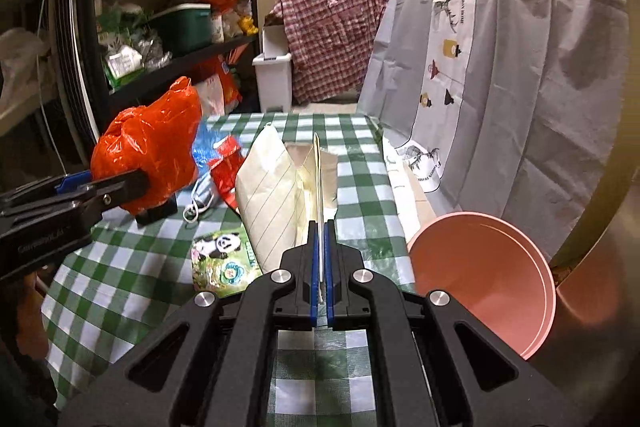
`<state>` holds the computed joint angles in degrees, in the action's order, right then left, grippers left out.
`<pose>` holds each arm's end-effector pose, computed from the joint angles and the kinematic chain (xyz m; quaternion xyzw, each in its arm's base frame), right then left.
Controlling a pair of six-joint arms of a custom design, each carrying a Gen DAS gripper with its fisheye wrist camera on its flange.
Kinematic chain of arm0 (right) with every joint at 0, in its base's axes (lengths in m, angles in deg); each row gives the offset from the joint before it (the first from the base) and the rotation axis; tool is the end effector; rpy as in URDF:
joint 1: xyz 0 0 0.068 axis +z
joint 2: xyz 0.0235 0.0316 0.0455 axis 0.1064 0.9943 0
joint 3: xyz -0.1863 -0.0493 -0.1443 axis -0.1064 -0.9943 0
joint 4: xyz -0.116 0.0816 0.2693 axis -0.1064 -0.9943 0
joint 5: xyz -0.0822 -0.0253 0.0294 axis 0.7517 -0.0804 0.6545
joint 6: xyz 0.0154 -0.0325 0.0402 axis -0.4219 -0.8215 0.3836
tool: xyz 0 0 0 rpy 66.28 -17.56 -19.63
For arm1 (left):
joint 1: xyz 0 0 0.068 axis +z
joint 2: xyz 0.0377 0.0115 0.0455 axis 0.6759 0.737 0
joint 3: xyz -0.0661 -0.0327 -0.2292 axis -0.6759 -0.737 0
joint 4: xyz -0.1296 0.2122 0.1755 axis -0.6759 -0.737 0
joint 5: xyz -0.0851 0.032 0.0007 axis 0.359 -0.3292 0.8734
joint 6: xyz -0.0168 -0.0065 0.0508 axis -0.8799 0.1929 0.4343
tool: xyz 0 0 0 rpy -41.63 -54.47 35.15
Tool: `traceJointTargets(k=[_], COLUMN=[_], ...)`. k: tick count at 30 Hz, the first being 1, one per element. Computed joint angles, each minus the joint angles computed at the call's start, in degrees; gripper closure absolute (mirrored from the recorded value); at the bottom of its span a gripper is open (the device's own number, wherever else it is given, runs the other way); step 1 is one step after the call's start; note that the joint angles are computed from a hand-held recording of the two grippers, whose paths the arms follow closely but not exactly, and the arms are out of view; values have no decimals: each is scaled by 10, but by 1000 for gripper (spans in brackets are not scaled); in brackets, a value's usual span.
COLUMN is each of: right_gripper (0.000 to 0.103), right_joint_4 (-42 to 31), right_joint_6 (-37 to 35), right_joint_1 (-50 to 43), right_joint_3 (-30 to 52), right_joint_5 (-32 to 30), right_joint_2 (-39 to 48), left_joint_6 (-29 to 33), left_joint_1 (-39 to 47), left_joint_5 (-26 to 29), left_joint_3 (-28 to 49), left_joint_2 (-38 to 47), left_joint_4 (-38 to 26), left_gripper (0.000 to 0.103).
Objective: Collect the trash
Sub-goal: 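Lift both items over the pink bin and open both tools to drop them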
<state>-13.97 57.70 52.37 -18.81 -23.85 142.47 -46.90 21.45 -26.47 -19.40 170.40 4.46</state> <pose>0.2586 0.2402 0.0504 0.0061 0.8855 0.0125 0.4645 0.2835 -0.1095 0.0683 0.1074 0.8784 -0.1176 0.4506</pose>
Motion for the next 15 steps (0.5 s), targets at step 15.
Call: traceJointTargets(k=[15], right_gripper=[100], right_joint_4=[-67], right_joint_6=[-1], right_joint_1=[-44], right_joint_3=[-117], right_joint_5=[14], right_joint_2=[-216], left_joint_6=[-34], left_joint_1=[-108], left_joint_5=[-18], left_joint_3=[90], left_joint_2=[11], left_joint_4=[-62], left_gripper=[56])
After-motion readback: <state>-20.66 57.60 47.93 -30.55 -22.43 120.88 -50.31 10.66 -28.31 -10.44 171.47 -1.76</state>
